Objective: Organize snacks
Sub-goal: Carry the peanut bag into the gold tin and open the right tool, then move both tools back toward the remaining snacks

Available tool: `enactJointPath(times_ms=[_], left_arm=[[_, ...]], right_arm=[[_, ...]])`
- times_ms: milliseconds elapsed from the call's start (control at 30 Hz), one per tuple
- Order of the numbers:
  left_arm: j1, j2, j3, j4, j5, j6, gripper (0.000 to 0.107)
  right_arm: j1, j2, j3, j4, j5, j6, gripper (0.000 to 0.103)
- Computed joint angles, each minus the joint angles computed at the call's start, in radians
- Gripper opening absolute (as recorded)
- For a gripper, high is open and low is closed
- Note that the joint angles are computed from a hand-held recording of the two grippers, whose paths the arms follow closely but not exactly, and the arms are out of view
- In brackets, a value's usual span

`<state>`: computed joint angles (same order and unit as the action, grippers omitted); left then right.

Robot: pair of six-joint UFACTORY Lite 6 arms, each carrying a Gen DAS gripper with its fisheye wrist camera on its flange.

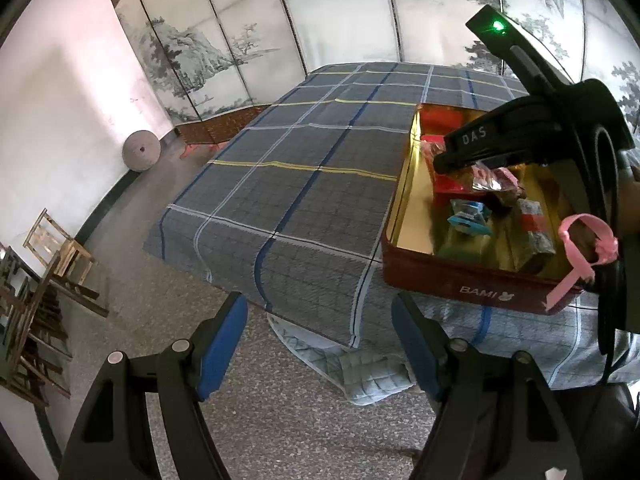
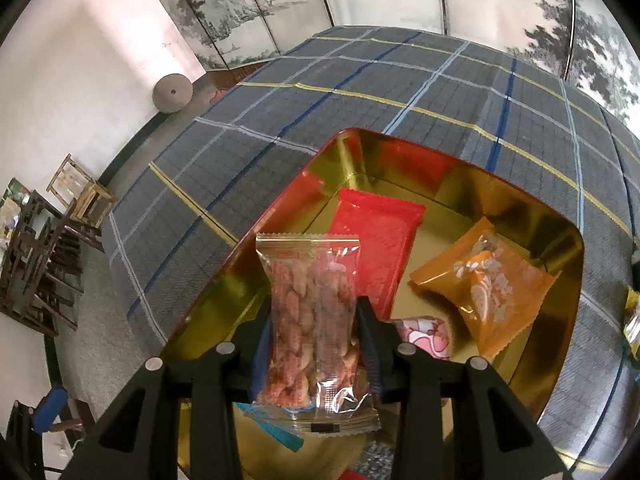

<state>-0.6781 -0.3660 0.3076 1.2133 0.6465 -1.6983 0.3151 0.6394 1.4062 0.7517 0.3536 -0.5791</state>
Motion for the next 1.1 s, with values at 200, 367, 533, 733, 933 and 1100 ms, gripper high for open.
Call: enactJointPath(times_ms=[200, 367, 533, 733, 933, 1100], left_arm=[[-0.005, 0.014, 0.002, 0.004, 0.004, -0.015, 0.072], [-0.009, 0.026, 0.006, 0.01, 0.004, -0.025, 0.072], [-0.016, 0.028, 0.004, 0.008, 0.012, -0.028, 0.072], [-0.025, 0.023, 0.001, -0.002, 0.02, -0.023, 0.072], [-0.041, 0.005, 0.001, -0.024, 0.044, -0.006, 0.072], [-0.064, -0.013, 0.006, -0.048, 0.07, 0.011, 0.072]], right_arm=[[0.006, -0.003, 0.001, 0.008, 0.0, 0.005, 0.04], [0.0, -0.012, -0.012, 0.061, 0.008, -0.05, 0.04], [-0.01, -0.033, -0.04, 0.165, 0.014, -0.159, 0.04], [-0.033, -0.083, -0.101, 0.357, 0.027, -0.355, 0.042], [-0.064, -0.18, -0.188, 0.518, 0.043, -0.515, 0.046], [-0.113, -0.379, -0.36, 0.582, 0.001, -0.604, 0.065]])
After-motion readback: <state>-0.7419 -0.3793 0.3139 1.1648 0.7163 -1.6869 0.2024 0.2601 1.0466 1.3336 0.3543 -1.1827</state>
